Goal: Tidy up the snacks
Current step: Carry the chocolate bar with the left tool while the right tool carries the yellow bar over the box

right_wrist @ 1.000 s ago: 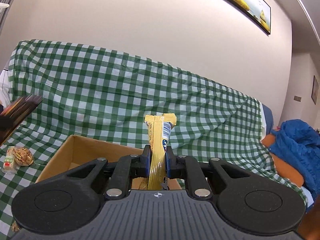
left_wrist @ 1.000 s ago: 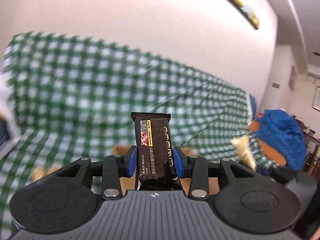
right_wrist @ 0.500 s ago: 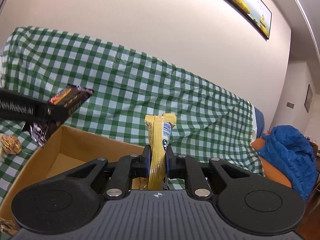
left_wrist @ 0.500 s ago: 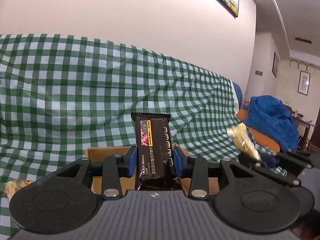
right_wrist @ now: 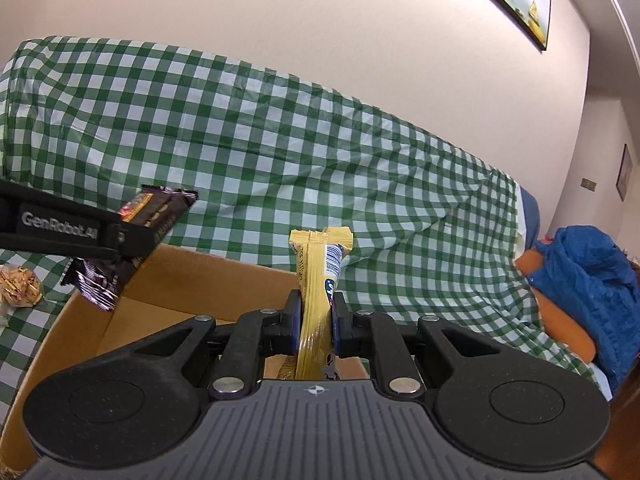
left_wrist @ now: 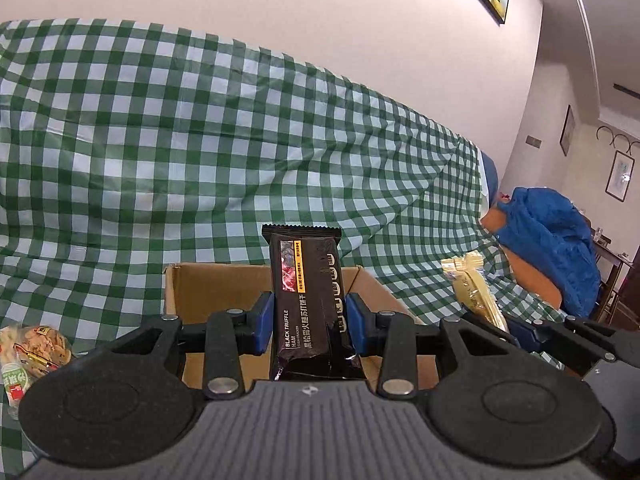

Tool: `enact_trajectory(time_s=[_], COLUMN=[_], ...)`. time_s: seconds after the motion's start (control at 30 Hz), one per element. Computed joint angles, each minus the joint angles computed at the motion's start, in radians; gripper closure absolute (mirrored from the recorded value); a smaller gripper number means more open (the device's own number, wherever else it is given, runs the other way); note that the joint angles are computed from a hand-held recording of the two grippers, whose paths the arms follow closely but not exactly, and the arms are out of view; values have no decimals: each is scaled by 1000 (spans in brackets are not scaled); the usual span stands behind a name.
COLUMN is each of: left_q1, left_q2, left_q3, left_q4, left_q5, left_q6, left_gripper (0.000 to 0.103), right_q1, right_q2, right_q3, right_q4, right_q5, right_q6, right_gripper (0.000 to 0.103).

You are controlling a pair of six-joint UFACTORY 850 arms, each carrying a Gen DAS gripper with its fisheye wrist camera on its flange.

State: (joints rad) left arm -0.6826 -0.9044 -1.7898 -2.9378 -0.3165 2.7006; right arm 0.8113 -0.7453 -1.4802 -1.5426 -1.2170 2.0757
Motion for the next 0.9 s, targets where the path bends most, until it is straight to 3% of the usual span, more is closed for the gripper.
enact_trajectory(time_s=[0.9], left_q1=[0], left_q2=[5], left_q3=[8], left_q4=[-14], left_q5=[-3], left_q6=[11], left_gripper=[61], right_q1=[5], right_q2=[-3], right_q3=[-4], right_q4=[4], right_q5=[-3], right_q6=[-10], right_gripper=[88])
